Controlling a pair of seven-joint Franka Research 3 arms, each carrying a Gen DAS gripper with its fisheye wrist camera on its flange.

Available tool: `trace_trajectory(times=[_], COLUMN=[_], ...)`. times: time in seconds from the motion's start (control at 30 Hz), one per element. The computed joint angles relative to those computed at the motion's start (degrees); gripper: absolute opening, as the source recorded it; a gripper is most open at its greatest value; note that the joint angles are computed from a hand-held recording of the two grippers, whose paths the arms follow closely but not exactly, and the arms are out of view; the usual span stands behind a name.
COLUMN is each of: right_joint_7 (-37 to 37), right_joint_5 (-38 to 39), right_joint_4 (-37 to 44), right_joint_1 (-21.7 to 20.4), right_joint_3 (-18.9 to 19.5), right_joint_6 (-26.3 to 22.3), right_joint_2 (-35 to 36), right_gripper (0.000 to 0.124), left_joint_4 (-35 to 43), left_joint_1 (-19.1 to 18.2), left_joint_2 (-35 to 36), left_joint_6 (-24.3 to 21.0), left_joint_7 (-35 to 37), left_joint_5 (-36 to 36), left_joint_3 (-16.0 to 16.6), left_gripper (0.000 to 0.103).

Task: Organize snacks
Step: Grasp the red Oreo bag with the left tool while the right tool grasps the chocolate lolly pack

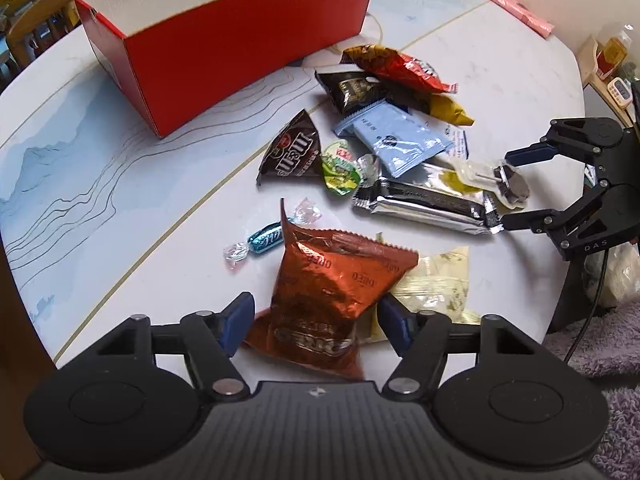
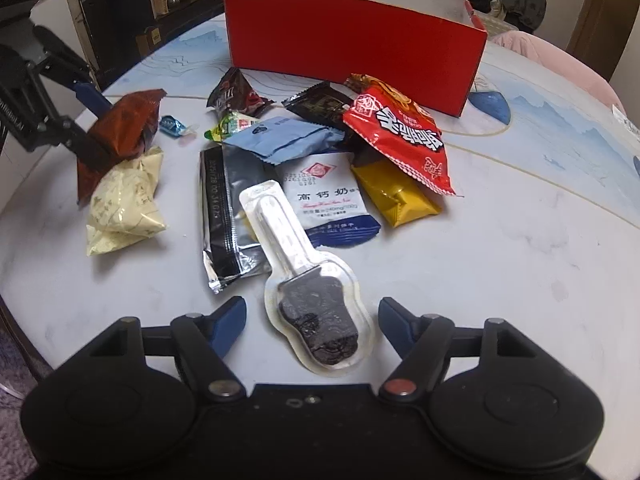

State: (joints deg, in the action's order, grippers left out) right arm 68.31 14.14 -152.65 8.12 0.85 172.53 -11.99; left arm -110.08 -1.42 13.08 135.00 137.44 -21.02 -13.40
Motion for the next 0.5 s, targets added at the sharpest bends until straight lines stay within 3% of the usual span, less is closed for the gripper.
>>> trace_trajectory(times=[0.27, 0.5], right_joint_7=[2.69, 17.22], right_joint_5=[-2.57, -15.44], right_joint_4=[-0.19, -1.22], right_joint_1=[-1.65, -11.25], right_joint_3=[1.67, 9.93], right_joint_6=[1.9, 4.21], right_joint_2=[0.53, 0.21], right_gripper=[0.058, 0.05], left_joint_4=[-0.88, -4.1], left_joint_1=[-0.16, -0.23], left_joint_2=[0.15, -1.46], left_joint_6=[2.03, 6.76], left_joint_7=[-2.66, -9.17], left_joint_5=[-0.17, -2.42], left_joint_3=[0.01, 0.02], left_gripper=[0.051, 0.039])
